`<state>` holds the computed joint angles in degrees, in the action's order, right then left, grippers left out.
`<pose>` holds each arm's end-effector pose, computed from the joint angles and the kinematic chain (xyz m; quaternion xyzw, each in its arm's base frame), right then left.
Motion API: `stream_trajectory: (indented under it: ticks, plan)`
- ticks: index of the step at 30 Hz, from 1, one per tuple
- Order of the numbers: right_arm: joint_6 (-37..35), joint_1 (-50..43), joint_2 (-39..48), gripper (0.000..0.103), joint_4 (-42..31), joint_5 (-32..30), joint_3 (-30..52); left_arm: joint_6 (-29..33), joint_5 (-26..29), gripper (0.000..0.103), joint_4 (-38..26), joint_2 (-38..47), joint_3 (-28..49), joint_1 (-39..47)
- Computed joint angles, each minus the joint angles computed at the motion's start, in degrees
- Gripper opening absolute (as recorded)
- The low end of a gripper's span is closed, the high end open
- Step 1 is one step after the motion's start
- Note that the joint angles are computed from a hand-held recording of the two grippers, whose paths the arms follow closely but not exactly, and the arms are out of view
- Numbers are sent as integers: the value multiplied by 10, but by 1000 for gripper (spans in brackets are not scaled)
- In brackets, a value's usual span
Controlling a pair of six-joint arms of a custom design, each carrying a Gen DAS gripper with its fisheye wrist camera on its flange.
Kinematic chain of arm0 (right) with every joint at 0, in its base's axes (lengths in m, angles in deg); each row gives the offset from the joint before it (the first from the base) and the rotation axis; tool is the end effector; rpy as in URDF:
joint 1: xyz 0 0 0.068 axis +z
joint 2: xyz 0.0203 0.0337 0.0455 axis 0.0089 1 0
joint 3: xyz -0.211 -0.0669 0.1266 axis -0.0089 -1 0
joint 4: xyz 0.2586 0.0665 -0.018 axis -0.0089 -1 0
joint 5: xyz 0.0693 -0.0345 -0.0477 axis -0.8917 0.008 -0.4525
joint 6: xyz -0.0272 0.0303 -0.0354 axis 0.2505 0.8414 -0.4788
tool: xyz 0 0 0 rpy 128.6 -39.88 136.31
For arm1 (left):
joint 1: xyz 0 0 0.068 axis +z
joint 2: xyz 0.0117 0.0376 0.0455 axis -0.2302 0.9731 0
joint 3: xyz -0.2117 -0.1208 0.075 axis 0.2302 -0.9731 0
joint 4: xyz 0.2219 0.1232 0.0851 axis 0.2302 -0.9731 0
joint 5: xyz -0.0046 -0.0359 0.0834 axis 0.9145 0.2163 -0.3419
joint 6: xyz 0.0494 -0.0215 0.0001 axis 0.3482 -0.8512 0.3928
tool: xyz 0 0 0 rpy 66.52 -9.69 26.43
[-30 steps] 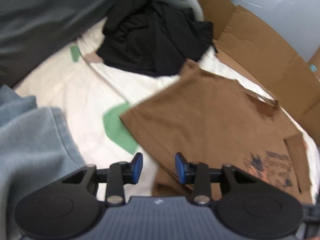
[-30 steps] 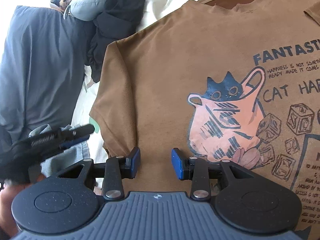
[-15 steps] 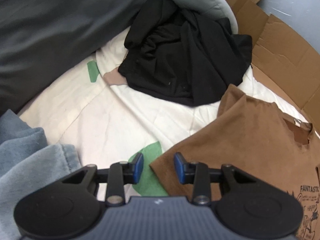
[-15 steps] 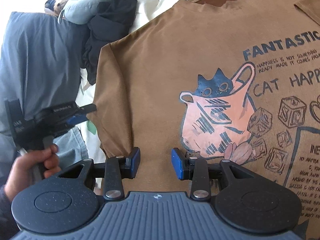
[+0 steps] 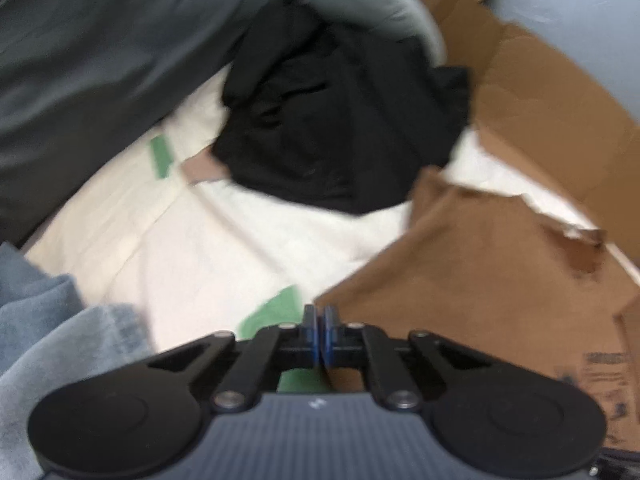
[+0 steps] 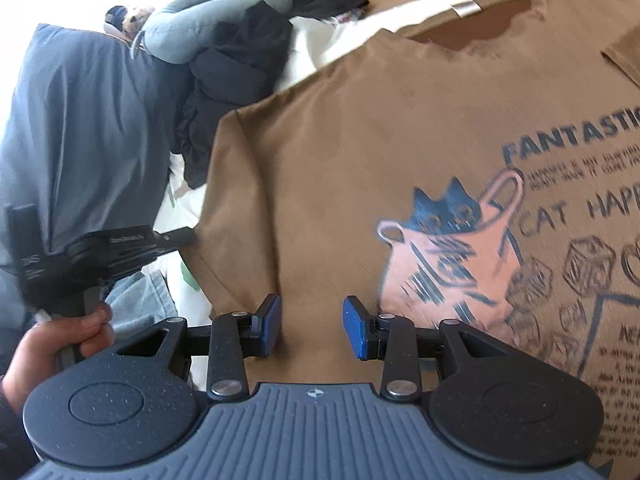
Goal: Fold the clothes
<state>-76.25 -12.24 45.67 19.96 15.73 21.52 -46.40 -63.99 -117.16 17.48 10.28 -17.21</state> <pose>0.2300 -0.0277 0.1377 0.0455 0.9175 0.3304 0.2168 0.1361 -0.0101 0.2201 -0.0806 0.9485 -0.0584 0.3006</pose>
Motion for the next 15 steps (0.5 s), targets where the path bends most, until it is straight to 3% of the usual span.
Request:
stream_trajectory:
  ticks: [10,15]
  plan:
    - [24,36,-5,42,37,-8,19,-82,-23,4,-10,36,80,-159]
    - [16,53,-18,51,46,-14,24,-114,-20,4,14,72,106,-228]
